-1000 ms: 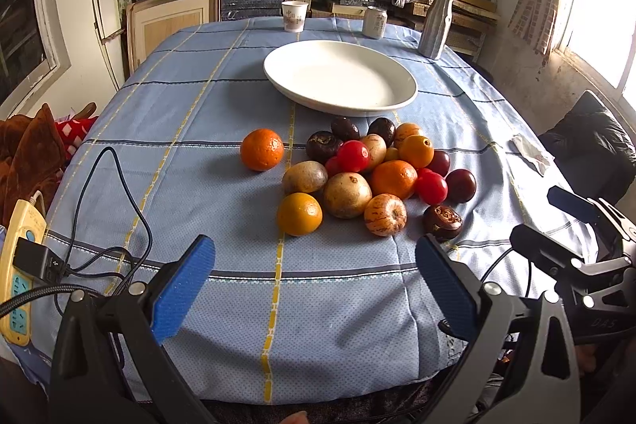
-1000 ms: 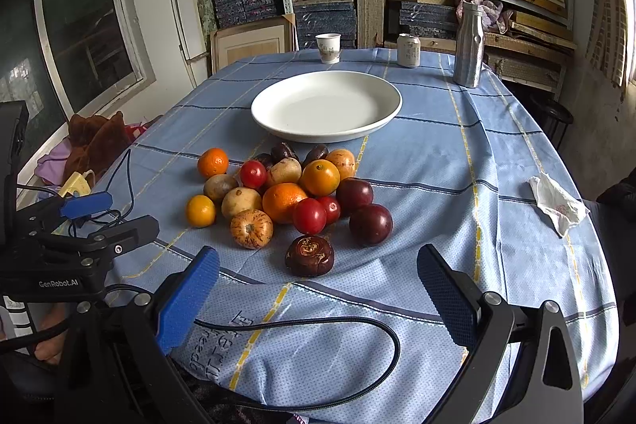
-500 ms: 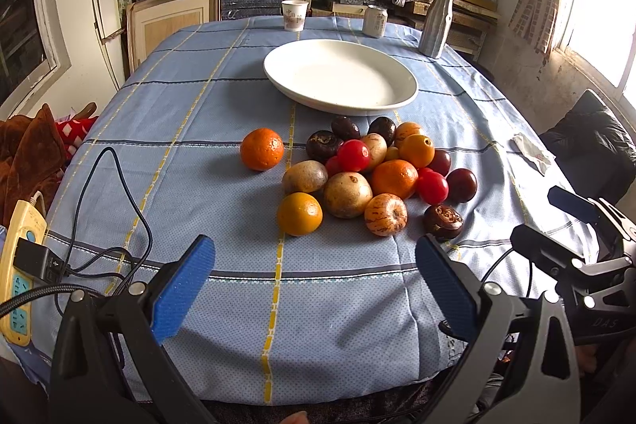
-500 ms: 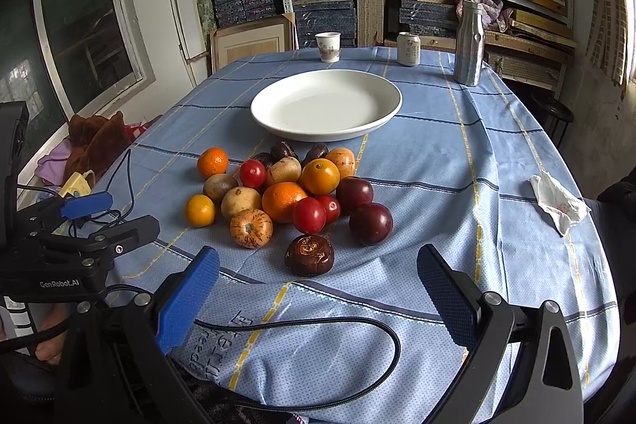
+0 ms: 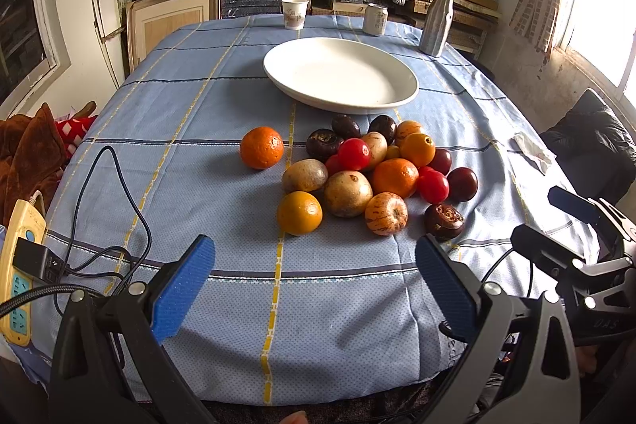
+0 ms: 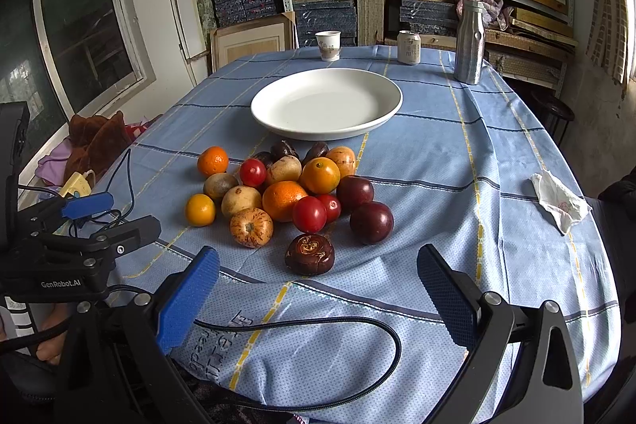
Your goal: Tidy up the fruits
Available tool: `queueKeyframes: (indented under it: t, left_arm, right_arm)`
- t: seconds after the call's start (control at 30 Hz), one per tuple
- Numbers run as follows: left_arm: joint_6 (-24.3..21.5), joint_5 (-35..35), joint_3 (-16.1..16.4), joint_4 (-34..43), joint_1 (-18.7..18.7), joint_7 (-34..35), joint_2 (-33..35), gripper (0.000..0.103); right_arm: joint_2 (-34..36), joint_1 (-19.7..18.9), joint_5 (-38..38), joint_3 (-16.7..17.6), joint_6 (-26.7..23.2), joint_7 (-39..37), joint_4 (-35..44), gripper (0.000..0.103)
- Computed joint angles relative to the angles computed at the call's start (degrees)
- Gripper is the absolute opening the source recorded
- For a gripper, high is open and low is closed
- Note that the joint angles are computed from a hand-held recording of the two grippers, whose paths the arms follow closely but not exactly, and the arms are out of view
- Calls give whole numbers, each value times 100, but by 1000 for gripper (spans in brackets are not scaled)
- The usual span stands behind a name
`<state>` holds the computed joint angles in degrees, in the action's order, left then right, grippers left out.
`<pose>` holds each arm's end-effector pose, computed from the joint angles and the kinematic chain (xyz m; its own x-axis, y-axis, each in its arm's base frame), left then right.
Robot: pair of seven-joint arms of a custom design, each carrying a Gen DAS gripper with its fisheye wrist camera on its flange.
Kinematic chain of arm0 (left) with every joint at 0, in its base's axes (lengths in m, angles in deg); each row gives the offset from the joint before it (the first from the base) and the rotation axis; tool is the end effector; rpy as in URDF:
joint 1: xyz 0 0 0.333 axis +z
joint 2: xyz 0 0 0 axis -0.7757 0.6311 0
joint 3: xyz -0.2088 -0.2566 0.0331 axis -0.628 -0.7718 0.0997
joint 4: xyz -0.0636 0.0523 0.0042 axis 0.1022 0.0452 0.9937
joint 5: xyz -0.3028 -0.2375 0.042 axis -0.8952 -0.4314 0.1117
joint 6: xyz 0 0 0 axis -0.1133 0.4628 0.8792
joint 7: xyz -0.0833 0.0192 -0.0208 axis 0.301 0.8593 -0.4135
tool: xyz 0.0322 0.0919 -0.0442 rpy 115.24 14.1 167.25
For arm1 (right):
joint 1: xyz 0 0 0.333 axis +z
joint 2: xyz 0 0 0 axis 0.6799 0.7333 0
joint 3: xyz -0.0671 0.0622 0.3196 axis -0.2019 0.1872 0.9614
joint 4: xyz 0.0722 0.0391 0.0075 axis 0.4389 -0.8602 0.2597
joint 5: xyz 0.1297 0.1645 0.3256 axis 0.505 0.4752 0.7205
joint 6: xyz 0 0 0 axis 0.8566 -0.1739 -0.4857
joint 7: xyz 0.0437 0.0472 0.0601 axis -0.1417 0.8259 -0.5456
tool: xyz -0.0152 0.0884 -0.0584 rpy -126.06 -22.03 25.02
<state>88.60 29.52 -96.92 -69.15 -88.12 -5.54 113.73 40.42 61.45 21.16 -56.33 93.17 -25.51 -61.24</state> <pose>0.5019 -0.4977 0.3627 0.2012 -0.9781 0.0526 -0.7316 -0.1858 -0.6560 0.5799 0.2558 0.3320 0.5310 -0.8396 -0.1144 -0.6126 -0.2871 -0.7364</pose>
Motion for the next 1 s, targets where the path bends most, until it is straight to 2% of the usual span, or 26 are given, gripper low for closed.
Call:
queueKeyframes:
  t: [1.0]
  left_arm:
    - [18,-39,10,28,-18,21,74,99]
  right_arm:
    - [52,13,12,8,2,24,15,100]
